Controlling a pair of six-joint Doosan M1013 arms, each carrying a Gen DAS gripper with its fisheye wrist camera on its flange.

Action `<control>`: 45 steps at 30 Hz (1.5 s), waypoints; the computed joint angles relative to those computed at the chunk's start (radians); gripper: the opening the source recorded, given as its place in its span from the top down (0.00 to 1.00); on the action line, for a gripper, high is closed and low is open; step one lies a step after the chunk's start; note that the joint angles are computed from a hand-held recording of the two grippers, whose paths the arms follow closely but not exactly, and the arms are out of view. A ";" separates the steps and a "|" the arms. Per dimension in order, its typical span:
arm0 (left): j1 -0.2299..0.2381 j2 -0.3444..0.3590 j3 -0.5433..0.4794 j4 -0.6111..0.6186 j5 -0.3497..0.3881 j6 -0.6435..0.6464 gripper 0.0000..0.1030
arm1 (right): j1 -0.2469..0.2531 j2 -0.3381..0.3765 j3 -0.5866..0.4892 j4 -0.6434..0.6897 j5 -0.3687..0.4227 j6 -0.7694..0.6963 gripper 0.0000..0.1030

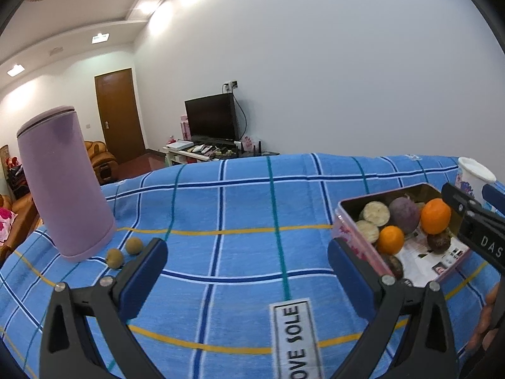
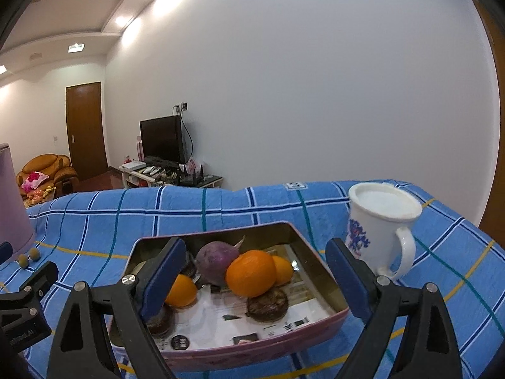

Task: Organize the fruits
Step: 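Move both tools back toward the two small brown fruits by the kettle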

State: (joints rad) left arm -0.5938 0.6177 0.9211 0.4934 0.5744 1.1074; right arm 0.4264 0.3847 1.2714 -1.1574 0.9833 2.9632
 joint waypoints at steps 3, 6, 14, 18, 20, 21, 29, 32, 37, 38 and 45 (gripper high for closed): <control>0.007 -0.003 0.005 -0.008 -0.003 0.011 0.00 | 0.003 0.009 -0.017 0.036 0.002 -0.011 0.11; 0.017 -0.002 0.004 -0.026 0.003 0.023 0.00 | 0.005 0.023 -0.041 0.075 0.011 -0.030 0.11; 0.037 -0.001 0.001 -0.047 0.017 0.028 0.00 | 0.023 0.058 -0.093 0.105 0.015 -0.063 0.11; 0.046 -0.001 -0.001 -0.042 0.026 0.026 0.00 | 0.032 0.081 -0.127 0.119 0.022 -0.083 0.11; 0.052 -0.001 -0.001 -0.037 0.035 0.022 0.00 | 0.036 0.097 -0.151 0.137 0.021 -0.107 0.11; 0.055 0.001 -0.004 -0.038 0.043 0.022 0.00 | 0.037 0.103 -0.160 0.144 0.021 -0.115 0.11; 0.090 0.017 -0.034 -0.064 0.107 0.038 0.00 | 0.052 0.170 -0.265 0.209 0.008 -0.205 0.11; 0.110 0.028 -0.057 -0.101 0.141 0.068 0.00 | 0.057 0.195 -0.304 0.239 0.005 -0.241 0.11; 0.151 0.054 -0.105 -0.187 0.222 0.129 0.00 | 0.065 0.237 -0.375 0.293 0.004 -0.311 0.11; 0.161 0.062 -0.117 -0.208 0.243 0.144 0.00 | 0.066 0.247 -0.393 0.310 0.006 -0.332 0.11; 0.211 0.110 -0.201 -0.317 0.353 0.233 0.00 | 0.060 0.313 -0.509 0.471 0.009 -0.469 0.11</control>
State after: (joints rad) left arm -0.3825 0.7282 0.7203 0.1762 0.9276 1.3405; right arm 0.4867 0.6981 0.7624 -0.6866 0.9919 2.4944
